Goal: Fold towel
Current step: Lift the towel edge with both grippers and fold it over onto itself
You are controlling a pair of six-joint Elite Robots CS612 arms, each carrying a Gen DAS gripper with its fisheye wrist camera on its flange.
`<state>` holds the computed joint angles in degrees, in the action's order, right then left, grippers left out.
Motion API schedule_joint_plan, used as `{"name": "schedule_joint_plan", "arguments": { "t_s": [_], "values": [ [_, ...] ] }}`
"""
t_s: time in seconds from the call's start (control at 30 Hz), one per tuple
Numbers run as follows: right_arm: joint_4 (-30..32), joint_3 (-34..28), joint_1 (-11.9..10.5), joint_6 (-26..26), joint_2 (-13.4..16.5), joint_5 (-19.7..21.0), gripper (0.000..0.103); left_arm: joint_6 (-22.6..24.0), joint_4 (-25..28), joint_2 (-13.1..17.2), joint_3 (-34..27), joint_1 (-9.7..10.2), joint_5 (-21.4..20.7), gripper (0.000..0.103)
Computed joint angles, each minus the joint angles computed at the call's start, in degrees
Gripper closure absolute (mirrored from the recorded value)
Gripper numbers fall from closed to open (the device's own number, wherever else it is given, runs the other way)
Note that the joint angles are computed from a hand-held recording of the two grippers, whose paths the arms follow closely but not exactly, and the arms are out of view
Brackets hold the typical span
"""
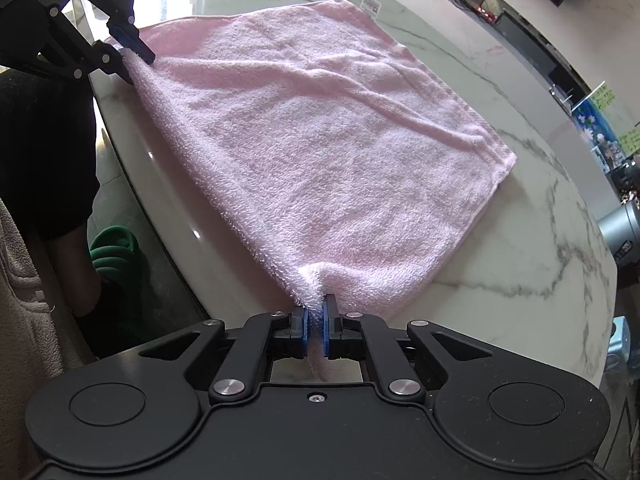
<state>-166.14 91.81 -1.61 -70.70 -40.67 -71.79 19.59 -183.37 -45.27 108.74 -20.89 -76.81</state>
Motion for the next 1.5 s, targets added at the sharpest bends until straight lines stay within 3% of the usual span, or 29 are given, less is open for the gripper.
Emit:
{"name": "schedule_joint_plan", "arguments": {
  "t_s": [0.07, 0.1, 0.17, 0.33, 0.43, 0.6, 0.7, 0.97, 1.23, 1.5],
  "values": [
    [-2.3, 1.2, -0.3, 0.5, -0.2, 0.3, 0.090, -1.1, -1.9, 0.2, 0.7, -0.53, 2.2, 0.070],
    [-3.7, 1.5, -0.4, 0.8, -0.1, 0.3, 0.083, -1.6, -2.6, 0.3, 1.0, -0.76, 3.0, 0.068],
    [-5.8, 2.2, -0.5, 1.1, 0.1, 0.1, 0.080, -3.3, -3.1, 0.2, 1.4, -0.92, 4.1, 0.067],
    [-8.4, 3.2, -1.2, 0.3, 0.3, 1.5, 0.081, -7.2, -4.4, 0.0, 2.2, -0.59, 4.1, 0.067],
    [-8.6, 3.3, -1.4, -0.2, 0.4, 2.2, 0.087, -7.9, -5.6, 0.2, 2.4, -0.31, 3.4, 0.066],
    [-7.9, 3.3, -1.3, 2.0, 0.3, 1.4, 0.091, -10.4, -5.7, 0.1, 2.5, 0.62, 0.7, 0.067],
    [-8.0, 3.3, -1.0, 4.7, 0.2, 0.1, 0.091, -11.6, -4.3, -0.3, 2.3, 1.10, -1.0, 0.074],
    [-7.5, 3.4, -1.0, 4.3, 0.2, 0.2, 0.098, -14.6, 0.5, -0.9, 1.3, 0.81, -0.9, 0.094],
    [-5.1, 2.9, -1.0, 5.7, -0.1, 0.1, 0.099, -14.7, 2.6, -1.7, 1.6, 0.80, -1.2, 0.097],
    [0.0, 2.2, -1.0, 8.2, -1.6, -0.6, 0.100, -19.2, 3.9, -3.4, 3.2, 0.56, -2.7, 0.098]
  ]
}}
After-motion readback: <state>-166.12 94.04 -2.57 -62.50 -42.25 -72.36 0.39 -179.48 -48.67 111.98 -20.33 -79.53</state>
